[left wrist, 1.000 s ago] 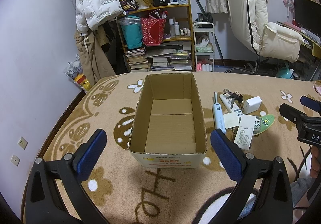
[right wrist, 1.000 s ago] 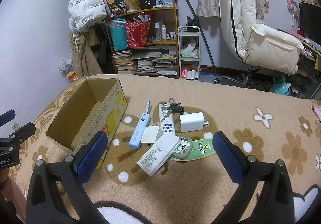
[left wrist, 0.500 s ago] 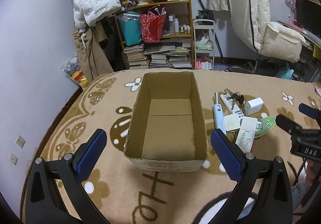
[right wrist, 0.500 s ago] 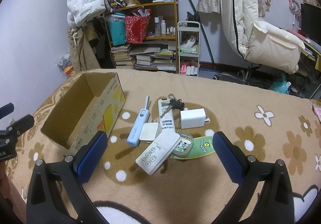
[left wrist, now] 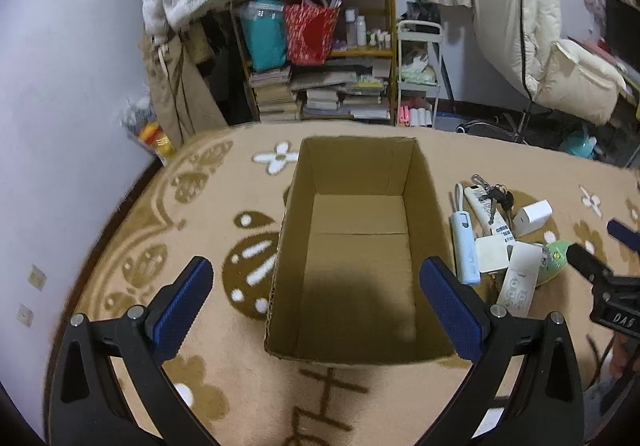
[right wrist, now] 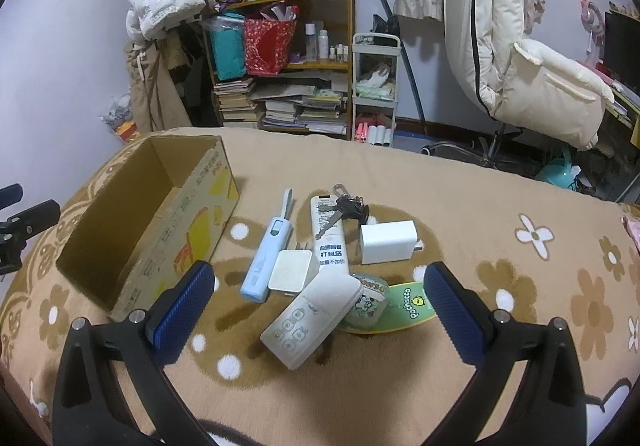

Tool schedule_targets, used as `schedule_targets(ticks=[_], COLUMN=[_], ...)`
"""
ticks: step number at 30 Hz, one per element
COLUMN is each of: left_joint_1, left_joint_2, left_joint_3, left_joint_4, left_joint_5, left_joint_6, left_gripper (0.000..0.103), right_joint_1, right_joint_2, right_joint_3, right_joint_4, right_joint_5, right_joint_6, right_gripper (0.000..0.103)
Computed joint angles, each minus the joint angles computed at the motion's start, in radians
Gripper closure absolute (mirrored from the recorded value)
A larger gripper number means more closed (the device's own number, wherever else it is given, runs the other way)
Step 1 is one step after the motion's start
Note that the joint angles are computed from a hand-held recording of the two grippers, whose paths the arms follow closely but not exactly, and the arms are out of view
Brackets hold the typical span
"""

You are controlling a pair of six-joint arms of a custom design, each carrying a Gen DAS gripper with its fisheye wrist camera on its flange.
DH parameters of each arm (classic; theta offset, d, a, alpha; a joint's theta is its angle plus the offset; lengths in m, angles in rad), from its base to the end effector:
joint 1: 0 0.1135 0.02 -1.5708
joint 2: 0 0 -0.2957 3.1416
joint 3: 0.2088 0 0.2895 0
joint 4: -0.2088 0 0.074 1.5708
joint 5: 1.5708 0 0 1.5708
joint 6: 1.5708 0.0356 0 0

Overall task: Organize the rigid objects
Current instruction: 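Hold the box wall with the left tool while the right tool approaches the remote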

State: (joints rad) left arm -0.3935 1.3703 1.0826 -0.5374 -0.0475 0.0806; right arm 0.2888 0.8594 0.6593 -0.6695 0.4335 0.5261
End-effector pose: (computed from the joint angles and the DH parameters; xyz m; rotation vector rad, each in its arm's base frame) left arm 0.2999 -0.1227 0.3000 0.5412 2.3347 -0.0898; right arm 0.1816 0.0384 0.2588 0.4628 2.2947 -0.1336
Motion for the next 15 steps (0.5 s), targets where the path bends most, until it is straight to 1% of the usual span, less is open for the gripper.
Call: schedule_targets(ticks=[2, 4, 8, 12, 15], left_joint_1=[0.031, 0.049, 0.061, 0.076, 0.093], left_joint_2=[0.048, 0.090, 0.150, 0.220, 0.265], left_joint_3=[0.038, 0.068, 0.106, 0.149, 0.173], left_joint_4=[-0.023, -0.027, -0.021, -0.026, -0.042], left_joint_5=[0.056, 0.081, 0.091, 0.082, 0.110], left_joint_6=[-0.010, -0.020, -0.032, -0.039, -0.055], left_gripper=[0.001, 0.001, 0.001, 0.001, 0.001], right_joint_1=[-0.030, -0.058, -0.107, -0.125, -0.135], right_joint_2=[0.030, 0.059, 0.122, 0.185, 0.232], right_joint_3=[0.001, -0.002, -0.006, -0.011, -0.014], right_joint_4=[0.020, 0.040, 0.076, 0.110, 0.131], right_joint_5=[-0.024, -0.051, -0.102, -0.119, -0.135], right_joint_6=[-0.013, -0.019, -0.031, -0.034, -0.027], right_gripper=[0.000, 0.000, 0.000, 0.000, 0.000])
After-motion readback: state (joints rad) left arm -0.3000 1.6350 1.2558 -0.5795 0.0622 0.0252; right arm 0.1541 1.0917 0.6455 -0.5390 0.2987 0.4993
